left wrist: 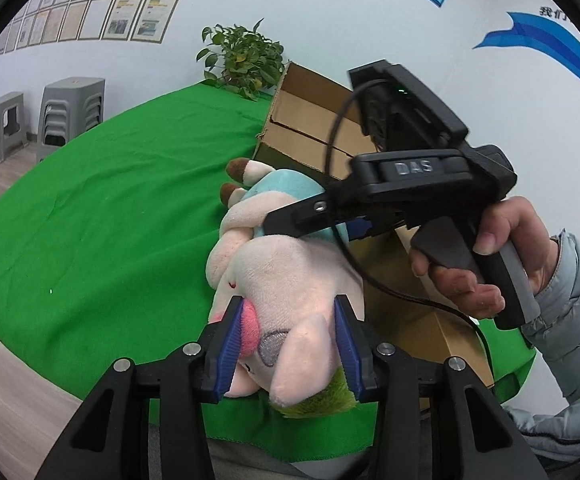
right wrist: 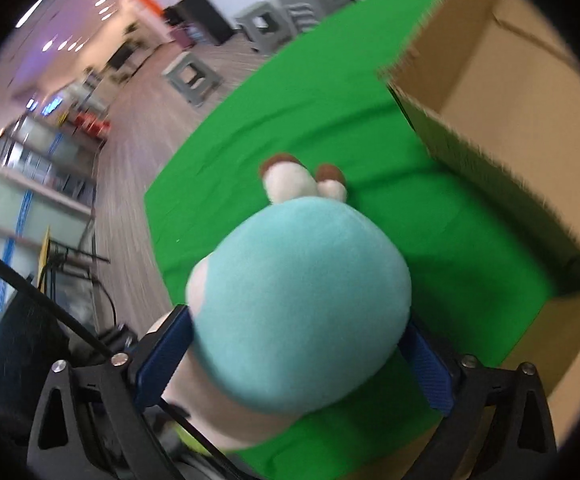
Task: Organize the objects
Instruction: 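Lift the plush pig with the left tool while the right tool grips its body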
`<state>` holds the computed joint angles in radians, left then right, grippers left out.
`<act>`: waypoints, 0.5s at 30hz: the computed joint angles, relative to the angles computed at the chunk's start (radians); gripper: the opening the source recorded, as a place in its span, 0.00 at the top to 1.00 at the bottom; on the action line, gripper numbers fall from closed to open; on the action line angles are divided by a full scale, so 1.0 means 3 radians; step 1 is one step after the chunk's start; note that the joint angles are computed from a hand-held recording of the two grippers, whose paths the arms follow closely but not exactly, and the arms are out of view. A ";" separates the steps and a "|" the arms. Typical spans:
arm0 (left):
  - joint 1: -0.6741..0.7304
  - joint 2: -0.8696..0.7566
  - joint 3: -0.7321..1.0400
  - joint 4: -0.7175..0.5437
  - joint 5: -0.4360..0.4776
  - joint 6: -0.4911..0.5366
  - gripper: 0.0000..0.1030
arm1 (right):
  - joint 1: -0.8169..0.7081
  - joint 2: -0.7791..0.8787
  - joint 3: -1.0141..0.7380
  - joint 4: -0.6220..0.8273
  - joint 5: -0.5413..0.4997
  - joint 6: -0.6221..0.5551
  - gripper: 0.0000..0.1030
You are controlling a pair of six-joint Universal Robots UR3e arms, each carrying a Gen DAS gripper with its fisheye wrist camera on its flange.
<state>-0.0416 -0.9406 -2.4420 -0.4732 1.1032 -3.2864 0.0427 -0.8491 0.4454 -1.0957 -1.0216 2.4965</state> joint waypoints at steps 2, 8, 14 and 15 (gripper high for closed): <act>-0.0089 -0.0113 0.0053 0.0090 0.0065 -0.0023 0.63 | -0.0002 -0.0195 0.0367 -0.0202 -0.0034 0.0086 0.02; -0.0395 -0.0366 0.0245 0.0250 0.0385 -0.0093 0.65 | -0.0052 -0.0652 0.1143 -0.0874 -0.0001 0.0255 0.14; -0.0911 -0.0741 0.0807 0.0325 0.0946 -0.0059 0.65 | -0.0238 -0.1065 0.1675 -0.1294 0.0243 0.0357 0.30; -0.0986 -0.0832 0.0956 0.0332 0.1013 -0.0034 0.65 | -0.0303 -0.1148 0.1723 -0.1357 0.0311 0.0357 0.31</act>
<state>-0.3373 -1.1903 -2.1552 -0.3736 1.4070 -3.2967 -0.0482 -1.1936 0.9624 -1.5029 -0.9283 2.6038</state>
